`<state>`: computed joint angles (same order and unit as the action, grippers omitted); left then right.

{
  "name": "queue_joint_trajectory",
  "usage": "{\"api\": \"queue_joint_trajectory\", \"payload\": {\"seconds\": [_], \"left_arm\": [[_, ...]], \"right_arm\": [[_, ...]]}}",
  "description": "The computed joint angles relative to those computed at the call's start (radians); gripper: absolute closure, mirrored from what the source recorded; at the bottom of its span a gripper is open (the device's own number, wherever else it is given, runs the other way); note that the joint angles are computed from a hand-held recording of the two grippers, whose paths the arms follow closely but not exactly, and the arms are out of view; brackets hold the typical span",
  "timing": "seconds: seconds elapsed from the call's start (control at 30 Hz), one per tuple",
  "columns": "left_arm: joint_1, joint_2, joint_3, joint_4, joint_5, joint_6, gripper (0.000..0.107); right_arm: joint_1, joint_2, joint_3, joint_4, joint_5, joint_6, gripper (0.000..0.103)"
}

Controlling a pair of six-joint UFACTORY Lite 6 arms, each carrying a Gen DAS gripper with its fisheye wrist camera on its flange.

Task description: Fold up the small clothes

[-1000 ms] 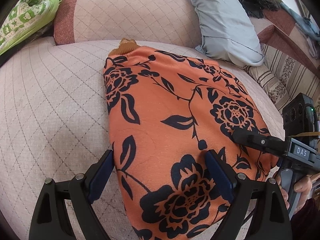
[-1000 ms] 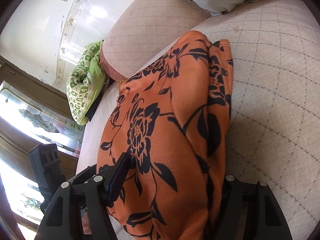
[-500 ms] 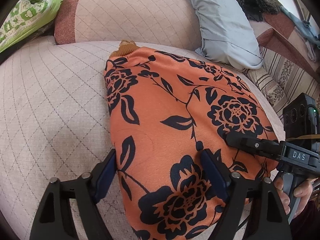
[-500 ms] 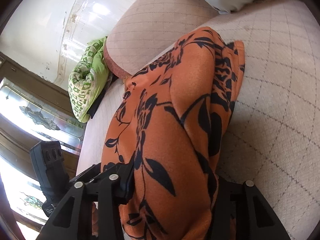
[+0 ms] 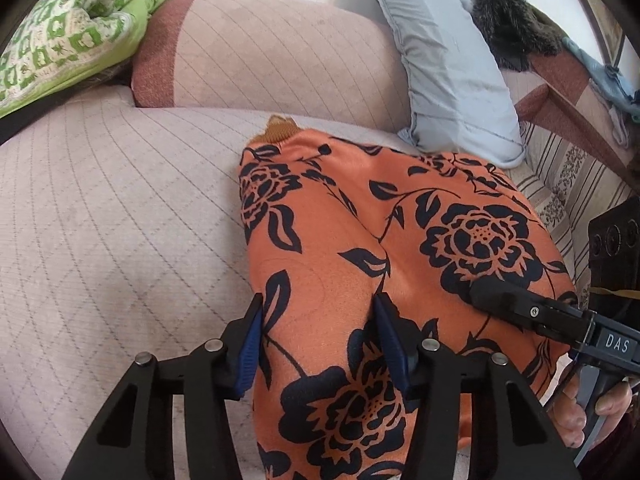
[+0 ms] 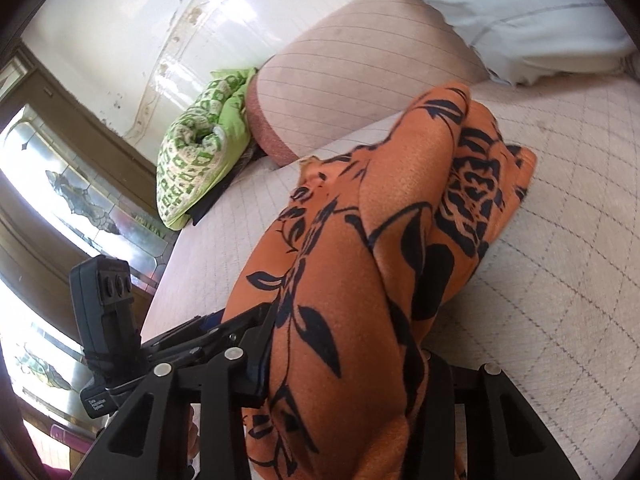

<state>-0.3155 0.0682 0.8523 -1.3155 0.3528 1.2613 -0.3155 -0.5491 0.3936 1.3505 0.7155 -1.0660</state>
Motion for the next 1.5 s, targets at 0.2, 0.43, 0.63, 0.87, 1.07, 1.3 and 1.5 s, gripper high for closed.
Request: {"api": "queue_joint_trajectory", "payload": {"seconds": [0.2, 0.43, 0.63, 0.87, 1.07, 1.3, 1.5], "left_arm": [[0.086, -0.108, -0.048, 0.078, 0.056, -0.048, 0.053], [0.160, -0.144, -0.079, 0.265, 0.029, -0.192, 0.053], [0.210, -0.021, 0.010, 0.357, 0.078, -0.318, 0.033], [0.264, 0.062, 0.077, 0.322, 0.078, -0.274, 0.017], [0.236, 0.213, 0.150, 0.275, 0.226, -0.222, 0.009], [0.173, 0.162, 0.086, 0.185, 0.143, -0.103, 0.025], [0.199, 0.072, 0.015, 0.109, 0.153, -0.018, 0.060]], "right_arm": [[0.136, -0.091, 0.011, -0.011, -0.066, 0.101, 0.060], [0.298, 0.047, 0.016, 0.095, -0.160, 0.053, 0.060], [0.182, 0.255, 0.023, 0.110, -0.063, 0.003, 0.046], [0.053, 0.344, 0.048, 0.155, 0.048, -0.131, 0.041], [0.040, 0.435, 0.059, 0.250, 0.096, -0.215, 0.034], [0.060, 0.406, 0.021, 0.333, 0.088, -0.313, 0.042], [0.167, 0.232, -0.010, 0.338, -0.061, -0.276, 0.058]]}}
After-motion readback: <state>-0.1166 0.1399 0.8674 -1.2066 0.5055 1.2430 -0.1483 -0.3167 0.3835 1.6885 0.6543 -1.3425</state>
